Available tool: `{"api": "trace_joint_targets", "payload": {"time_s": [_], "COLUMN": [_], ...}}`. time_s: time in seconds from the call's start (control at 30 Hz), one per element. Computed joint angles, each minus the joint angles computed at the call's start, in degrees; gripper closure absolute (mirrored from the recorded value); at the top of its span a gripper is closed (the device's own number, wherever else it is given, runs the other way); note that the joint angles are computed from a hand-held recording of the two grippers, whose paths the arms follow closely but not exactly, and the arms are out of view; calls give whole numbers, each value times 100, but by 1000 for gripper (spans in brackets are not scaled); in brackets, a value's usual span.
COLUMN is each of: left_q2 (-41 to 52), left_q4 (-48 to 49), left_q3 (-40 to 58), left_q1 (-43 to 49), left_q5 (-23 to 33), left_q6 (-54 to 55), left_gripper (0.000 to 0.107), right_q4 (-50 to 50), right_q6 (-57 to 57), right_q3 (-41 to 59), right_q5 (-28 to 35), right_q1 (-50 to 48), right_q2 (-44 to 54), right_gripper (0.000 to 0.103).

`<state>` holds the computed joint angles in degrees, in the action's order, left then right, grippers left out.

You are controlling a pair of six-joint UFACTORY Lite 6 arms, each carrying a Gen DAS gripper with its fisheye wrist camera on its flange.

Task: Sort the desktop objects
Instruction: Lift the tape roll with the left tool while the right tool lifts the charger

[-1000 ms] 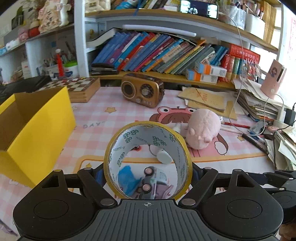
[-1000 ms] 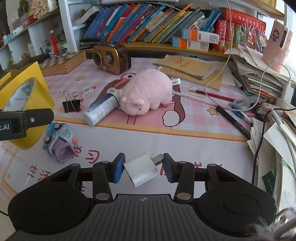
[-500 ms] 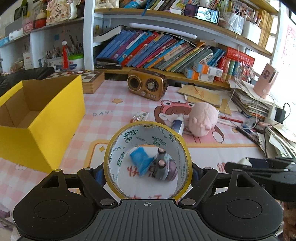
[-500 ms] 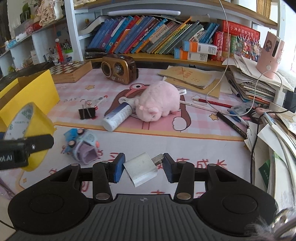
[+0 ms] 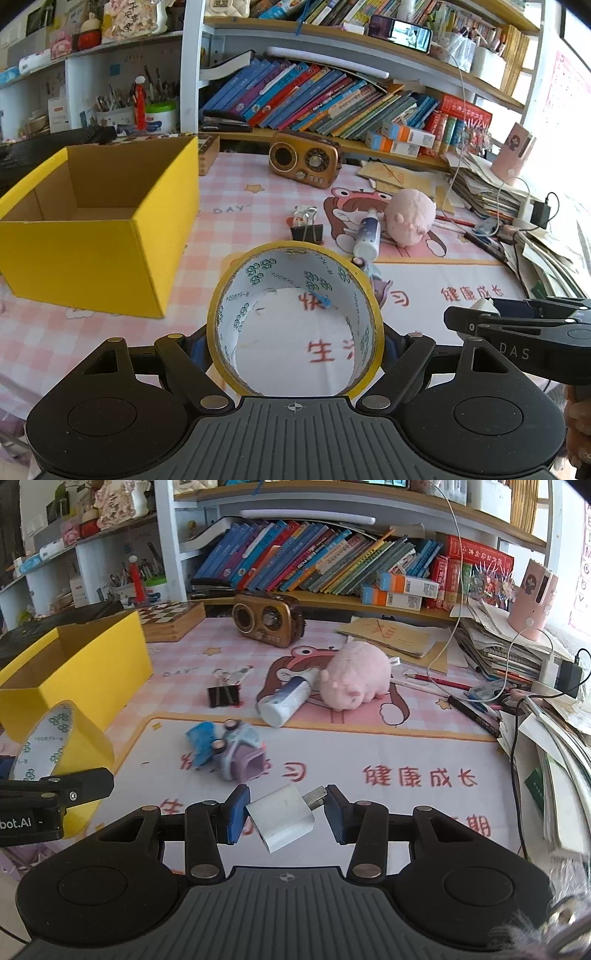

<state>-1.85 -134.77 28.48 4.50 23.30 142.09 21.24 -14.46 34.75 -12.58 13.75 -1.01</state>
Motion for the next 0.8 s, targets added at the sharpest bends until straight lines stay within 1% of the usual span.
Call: {"api": "trace_joint_targets", "payload": {"time_s": [0.17, 0.3, 0.4, 0.53, 0.8], "left_q2": [-329, -493, -606, -692, -554], "left_q4": [1252, 2203, 2852, 3590, 4690], "left_q3": [-282, -430, -529, -612, -525], "left_q1": [732, 1425, 1995, 2804, 4260], "left_q5": [273, 564, 832, 1209, 1850], "left_q6": [-582, -992, -1187, -1274, -1242], "left_gripper": [24, 24, 24, 24, 24], "right_q4": [2388, 3732, 4435, 5063, 5789], "right_q6": [-1813, -2671, -2976, -3083, -2998], "right_q3": [-264, -383, -424, -388, -168], "right_q5": [-203, -474, -710, -1036, -1520], "right_q1": [828, 1526, 2024, 2688, 3826], "right_q2": [-363, -514, -540, -452, -140], "right_gripper": [62, 62, 62, 62, 61]}}
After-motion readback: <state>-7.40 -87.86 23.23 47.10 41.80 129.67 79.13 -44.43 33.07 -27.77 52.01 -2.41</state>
